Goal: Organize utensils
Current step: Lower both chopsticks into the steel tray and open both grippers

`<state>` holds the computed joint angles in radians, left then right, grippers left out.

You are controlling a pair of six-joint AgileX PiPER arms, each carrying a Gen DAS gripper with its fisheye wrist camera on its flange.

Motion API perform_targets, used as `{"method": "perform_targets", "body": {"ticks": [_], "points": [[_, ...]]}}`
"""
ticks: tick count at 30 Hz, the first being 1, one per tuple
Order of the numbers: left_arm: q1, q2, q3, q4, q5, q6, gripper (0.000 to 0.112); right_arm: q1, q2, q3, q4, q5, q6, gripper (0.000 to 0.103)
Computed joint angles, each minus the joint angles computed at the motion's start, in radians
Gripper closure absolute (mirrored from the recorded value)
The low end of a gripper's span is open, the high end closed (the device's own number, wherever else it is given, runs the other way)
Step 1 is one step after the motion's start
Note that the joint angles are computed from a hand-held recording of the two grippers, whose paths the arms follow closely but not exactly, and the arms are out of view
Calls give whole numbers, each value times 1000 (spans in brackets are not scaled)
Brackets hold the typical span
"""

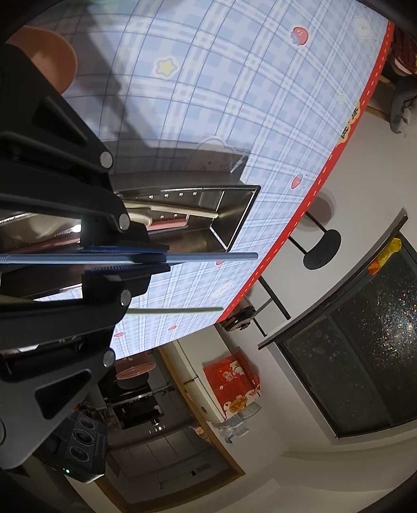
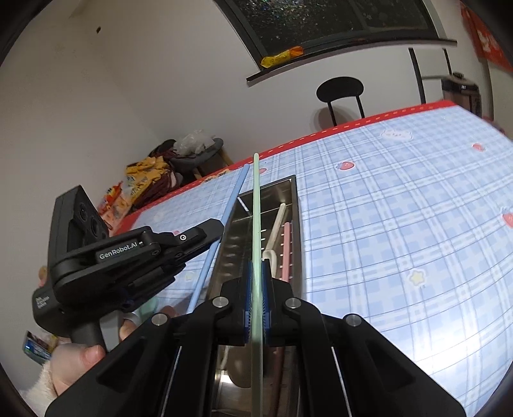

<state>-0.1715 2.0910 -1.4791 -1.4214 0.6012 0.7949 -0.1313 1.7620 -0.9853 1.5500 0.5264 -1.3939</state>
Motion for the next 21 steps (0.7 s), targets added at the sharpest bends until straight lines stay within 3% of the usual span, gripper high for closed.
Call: {"method": "perform_targets", "body": {"ticks": [6, 17, 21], "points": [[10, 9, 10, -103, 32, 75, 102, 8, 10, -1, 34, -14, -37, 97], [12, 37, -29, 14, 15, -45, 103, 35, 33, -22, 1, -51, -7, 97], [9, 33, -26, 28, 10, -48, 98, 28, 17, -9, 32, -32, -28, 96]]}}
